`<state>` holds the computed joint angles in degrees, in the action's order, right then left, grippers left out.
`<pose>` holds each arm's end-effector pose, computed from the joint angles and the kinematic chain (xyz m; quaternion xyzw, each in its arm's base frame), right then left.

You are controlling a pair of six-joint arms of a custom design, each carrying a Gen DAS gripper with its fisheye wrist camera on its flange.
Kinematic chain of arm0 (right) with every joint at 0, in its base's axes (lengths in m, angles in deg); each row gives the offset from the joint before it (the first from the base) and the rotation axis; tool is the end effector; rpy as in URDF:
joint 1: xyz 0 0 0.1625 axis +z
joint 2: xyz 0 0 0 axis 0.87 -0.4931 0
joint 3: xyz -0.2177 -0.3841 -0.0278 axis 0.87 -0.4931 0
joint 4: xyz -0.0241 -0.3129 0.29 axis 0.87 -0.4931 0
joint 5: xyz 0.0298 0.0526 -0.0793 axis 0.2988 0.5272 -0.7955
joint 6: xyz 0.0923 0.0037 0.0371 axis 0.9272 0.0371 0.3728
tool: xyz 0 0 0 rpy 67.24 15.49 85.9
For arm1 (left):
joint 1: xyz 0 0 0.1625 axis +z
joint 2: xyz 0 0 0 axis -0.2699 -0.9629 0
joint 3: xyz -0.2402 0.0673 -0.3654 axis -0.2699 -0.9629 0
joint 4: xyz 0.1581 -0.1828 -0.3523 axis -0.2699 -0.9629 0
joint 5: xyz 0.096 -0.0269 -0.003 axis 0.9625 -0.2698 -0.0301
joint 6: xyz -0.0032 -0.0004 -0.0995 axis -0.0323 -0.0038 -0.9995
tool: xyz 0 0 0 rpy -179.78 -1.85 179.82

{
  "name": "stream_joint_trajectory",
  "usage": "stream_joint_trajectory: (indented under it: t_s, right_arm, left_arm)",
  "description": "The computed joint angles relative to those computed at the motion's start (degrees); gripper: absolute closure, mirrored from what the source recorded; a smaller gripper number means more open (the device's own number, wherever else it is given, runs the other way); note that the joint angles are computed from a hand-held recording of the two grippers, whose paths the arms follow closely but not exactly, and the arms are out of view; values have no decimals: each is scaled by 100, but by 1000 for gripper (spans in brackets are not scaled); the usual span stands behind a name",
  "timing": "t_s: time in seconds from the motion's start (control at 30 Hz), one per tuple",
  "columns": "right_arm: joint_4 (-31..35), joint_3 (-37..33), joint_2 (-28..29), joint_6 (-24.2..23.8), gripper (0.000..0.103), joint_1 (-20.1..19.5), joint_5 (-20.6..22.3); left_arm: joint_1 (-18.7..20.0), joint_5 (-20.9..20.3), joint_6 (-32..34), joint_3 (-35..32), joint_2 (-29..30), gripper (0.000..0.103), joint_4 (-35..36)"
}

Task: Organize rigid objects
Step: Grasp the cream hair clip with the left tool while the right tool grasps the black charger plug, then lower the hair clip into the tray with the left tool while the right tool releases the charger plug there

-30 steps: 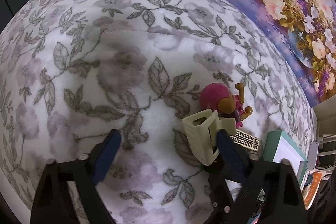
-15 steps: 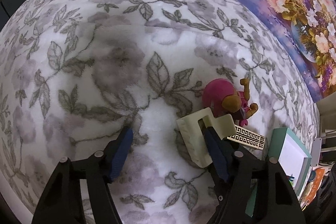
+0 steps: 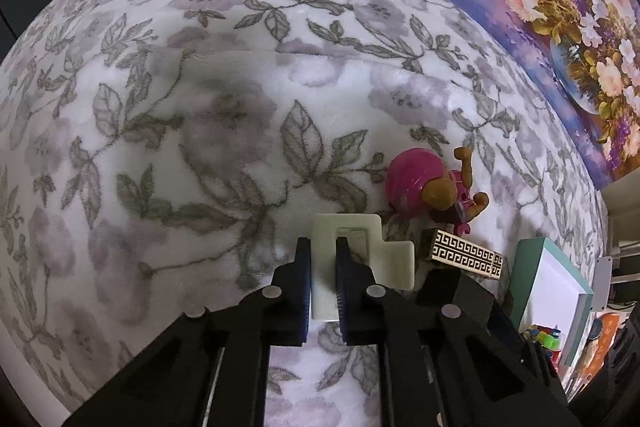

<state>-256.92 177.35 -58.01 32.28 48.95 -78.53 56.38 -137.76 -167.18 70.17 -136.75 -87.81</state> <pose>0.2450 -0.4280 0.0626 0.2706 -0.9311 0.0951 0.2251 -0.1525 -0.3943 0.1660 -0.2699 0.8772 -0.2648 0.2960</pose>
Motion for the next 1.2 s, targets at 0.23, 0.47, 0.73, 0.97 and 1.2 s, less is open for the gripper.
stream_joint_trajectory:
  t_s: [0.23,0.47,0.73,0.97,1.2]
  right_arm:
    - [96,17,-140,66,28,20,22]
    - [258,26,-360,148,28,40,42]
    - [370,-13,-929,309,28,112,81]
    - [704,-70,-1529,605,28,-93,-172]
    - [940,-114,-2018,810,28,-626,-439]
  left_arm:
    - [-231,46,-333,-103,-153,92,561]
    - [-623,275,-777,-322,-302,92,1227]
    - [-1090,644,-995,-743,-170,92,1869]
    - [-1171,641,-324,-957,382,92,1197]
    - [-1062,364,761,-1169,1236,92,-155]
